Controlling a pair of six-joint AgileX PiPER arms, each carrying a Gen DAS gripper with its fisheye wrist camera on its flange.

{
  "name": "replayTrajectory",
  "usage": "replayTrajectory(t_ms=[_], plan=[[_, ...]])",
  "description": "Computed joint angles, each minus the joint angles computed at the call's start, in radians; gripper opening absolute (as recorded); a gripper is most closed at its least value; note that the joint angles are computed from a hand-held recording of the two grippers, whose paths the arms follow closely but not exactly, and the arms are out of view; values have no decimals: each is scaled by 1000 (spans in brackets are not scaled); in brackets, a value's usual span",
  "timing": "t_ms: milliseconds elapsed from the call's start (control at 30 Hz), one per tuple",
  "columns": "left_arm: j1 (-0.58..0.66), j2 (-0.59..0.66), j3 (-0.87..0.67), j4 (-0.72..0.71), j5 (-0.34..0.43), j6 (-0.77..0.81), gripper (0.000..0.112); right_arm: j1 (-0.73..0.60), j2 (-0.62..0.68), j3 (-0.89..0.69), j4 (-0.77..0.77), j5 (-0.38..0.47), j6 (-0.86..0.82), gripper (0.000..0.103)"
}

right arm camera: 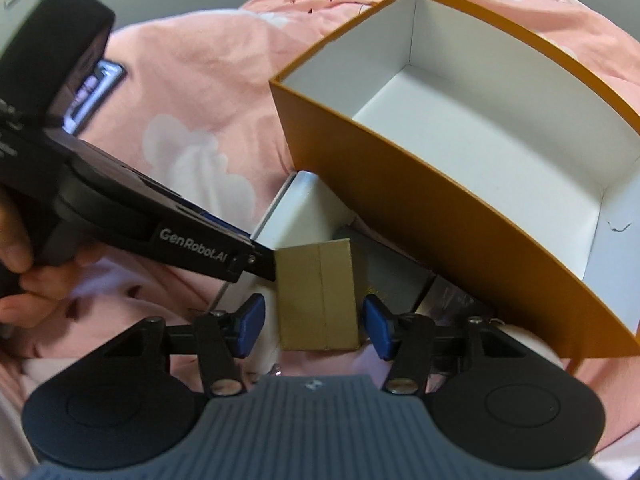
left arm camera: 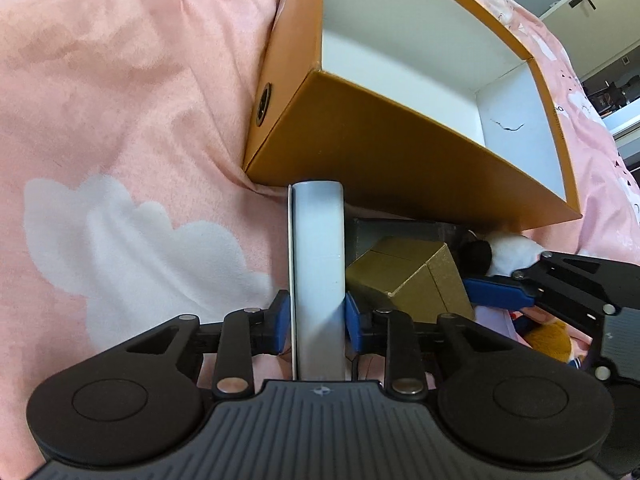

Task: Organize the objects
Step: 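Grasp the white glasses case with the left tool while the right tool grasps the tan box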

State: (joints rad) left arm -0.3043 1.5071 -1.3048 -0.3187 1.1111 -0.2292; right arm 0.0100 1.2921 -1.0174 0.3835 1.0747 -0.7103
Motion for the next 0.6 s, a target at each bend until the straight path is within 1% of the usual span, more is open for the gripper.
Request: replayTrajectory(t_ms=[67,167,300,433,600], plan=[[6,9,24,-21,-23,8,33,18,8,14,-16,-38,9,51],[10,12,49,-38,-45,12,33,18,14,20,-8,-58,9,51],[-23,-9,29,12,-32,-11,32,-2,11,27,21,-62,5,50],[-60,-41,-8,74,3,-32,32,-42,-22,30,54,-34,-23,50],[-111,-81,-46,137,21,-47,32,-95,-85,10,101,14,-64,50]])
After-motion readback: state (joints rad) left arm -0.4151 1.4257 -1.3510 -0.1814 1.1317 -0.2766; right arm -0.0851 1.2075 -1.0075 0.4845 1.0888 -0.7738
